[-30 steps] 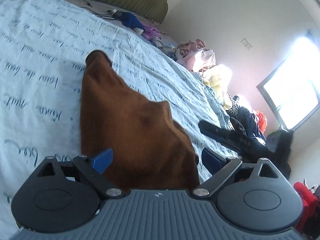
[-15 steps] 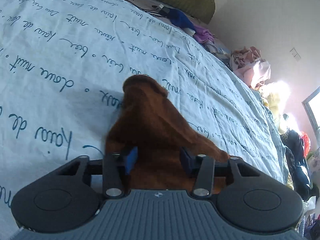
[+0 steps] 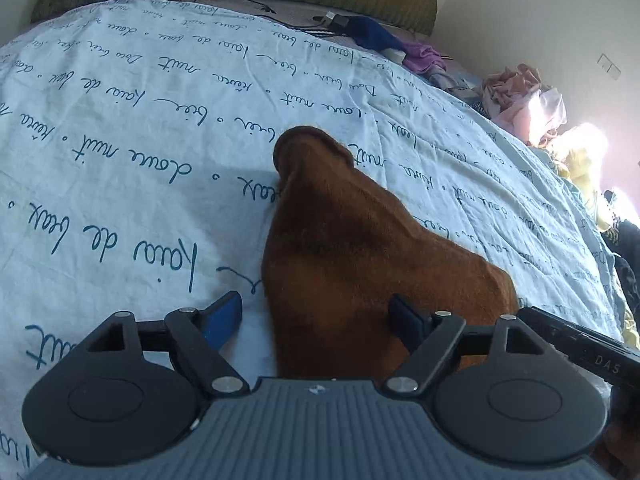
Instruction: Fold small clothes
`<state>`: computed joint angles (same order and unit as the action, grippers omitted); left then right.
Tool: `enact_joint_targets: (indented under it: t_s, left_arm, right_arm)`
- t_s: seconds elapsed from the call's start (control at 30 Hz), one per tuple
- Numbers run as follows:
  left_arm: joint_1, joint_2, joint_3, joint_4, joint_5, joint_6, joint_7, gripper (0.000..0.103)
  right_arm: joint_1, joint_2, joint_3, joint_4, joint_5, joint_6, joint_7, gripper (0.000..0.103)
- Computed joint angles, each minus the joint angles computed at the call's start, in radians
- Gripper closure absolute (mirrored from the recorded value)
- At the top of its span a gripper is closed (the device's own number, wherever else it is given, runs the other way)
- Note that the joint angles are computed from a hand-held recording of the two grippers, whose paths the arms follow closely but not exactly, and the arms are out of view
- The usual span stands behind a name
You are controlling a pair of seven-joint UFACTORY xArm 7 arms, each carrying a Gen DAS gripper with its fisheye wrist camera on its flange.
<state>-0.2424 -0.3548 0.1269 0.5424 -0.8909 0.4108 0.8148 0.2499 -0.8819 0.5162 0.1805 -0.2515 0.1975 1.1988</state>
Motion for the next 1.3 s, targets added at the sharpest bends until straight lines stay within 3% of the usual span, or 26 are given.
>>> enact_joint_targets:
  t_s: [0.07, 0.13, 0.2, 0.27, 0.37, 0.47, 0.53, 0.63, 0.73, 0.77, 0.83, 0.87, 0.9, 1.0, 1.1, 1.17, 1.23, 1.3]
  left_arm:
    - [0.041, -0.087, -0.014, -0.035, 0.072, 0.033, -0.059, 0.011]
    - [0.041, -0.238, 0.026, -0.095, 0.105, 0.117, -0.056, 0.008]
    - [0.038, -0.402, 0.064, -0.174, 0.111, 0.179, -0.057, 0.0]
    - [0.048, -0.551, 0.08, -0.257, 0.147, 0.249, -0.079, 0.0]
    - [0.077, -0.656, 0.028, -0.375, 0.25, 0.264, -0.17, 0.001]
    - [0.085, -0.78, 0.024, -0.527, 0.269, 0.174, -0.124, 0.0]
    - [0.143, -0.905, 0.003, -0.574, 0.354, 0.252, -0.167, 0.0]
    - [0.22, -1.005, 0.073, -0.555, 0.434, 0.412, -0.194, 0.0]
    - [0.252, -1.134, 0.12, -0.561, 0.468, 0.455, -0.177, 0.0]
    - [0.252, -1.146, 0.12, -0.554, 0.476, 0.462, -0.18, 0.0]
    - [0.225, -1.128, 0.115, -0.532, 0.484, 0.465, -0.186, 0.0]
    - [0.202, -1.121, 0.104, -0.532, 0.478, 0.447, -0.192, 0.0]
    - [0.184, -1.122, 0.077, -0.542, 0.472, 0.408, -0.209, 0.0]
    - [0.074, -0.972, 0.031, -0.525, 0.455, 0.254, -0.266, 0.0]
    - [0.029, -0.841, -0.056, -0.528, 0.493, 0.14, -0.348, 0.0]
    - [0.016, -0.788, -0.022, -0.532, 0.535, 0.134, -0.384, 0.0]
    - [0.036, -0.858, -0.017, -0.58, 0.547, 0.123, -0.365, 0.0]
    - [0.056, -0.912, -0.004, -0.595, 0.58, 0.163, -0.37, 0.0]
  right_arm:
    - [0.062, -0.092, 0.032, 0.02, 0.004, 0.151, 0.016, 0.076]
    - [0.17, -0.169, 0.044, 0.009, 0.015, 0.202, 0.031, 0.076]
    - [0.243, -0.193, 0.114, 0.027, 0.004, 0.231, 0.06, 0.076]
    - [0.267, -0.16, 0.177, 0.05, -0.026, 0.199, 0.105, 0.076]
    - [0.226, -0.049, 0.262, 0.114, -0.051, 0.292, 0.076, 0.078]
    - [0.221, -0.06, 0.237, 0.069, -0.123, 0.227, 0.131, 0.078]
    - [0.246, -0.071, 0.213, 0.092, -0.123, 0.277, 0.13, 0.078]
    - [0.302, -0.105, 0.208, 0.124, -0.107, 0.38, 0.145, 0.074]
    - [0.36, -0.151, 0.208, 0.124, -0.086, 0.442, 0.176, 0.072]
    - [0.382, -0.156, 0.218, 0.137, -0.067, 0.489, 0.192, 0.07]
    - [0.419, -0.166, 0.229, 0.136, -0.04, 0.528, 0.232, 0.056]
    - [0.435, -0.164, 0.239, 0.137, -0.028, 0.55, 0.253, 0.041]
    - [0.438, -0.169, 0.259, 0.136, -0.027, 0.564, 0.283, 0.038]
    - [0.418, -0.163, 0.285, 0.157, -0.055, 0.618, 0.33, 0.037]
    - [0.372, -0.134, 0.279, 0.172, -0.095, 0.645, 0.349, 0.037]
    - [0.354, -0.067, 0.273, 0.191, -0.113, 0.662, 0.323, 0.036]
    - [0.358, -0.002, 0.277, 0.197, -0.131, 0.681, 0.299, 0.033]
    - [0.385, -0.002, 0.286, 0.176, -0.145, 0.694, 0.328, 0.019]
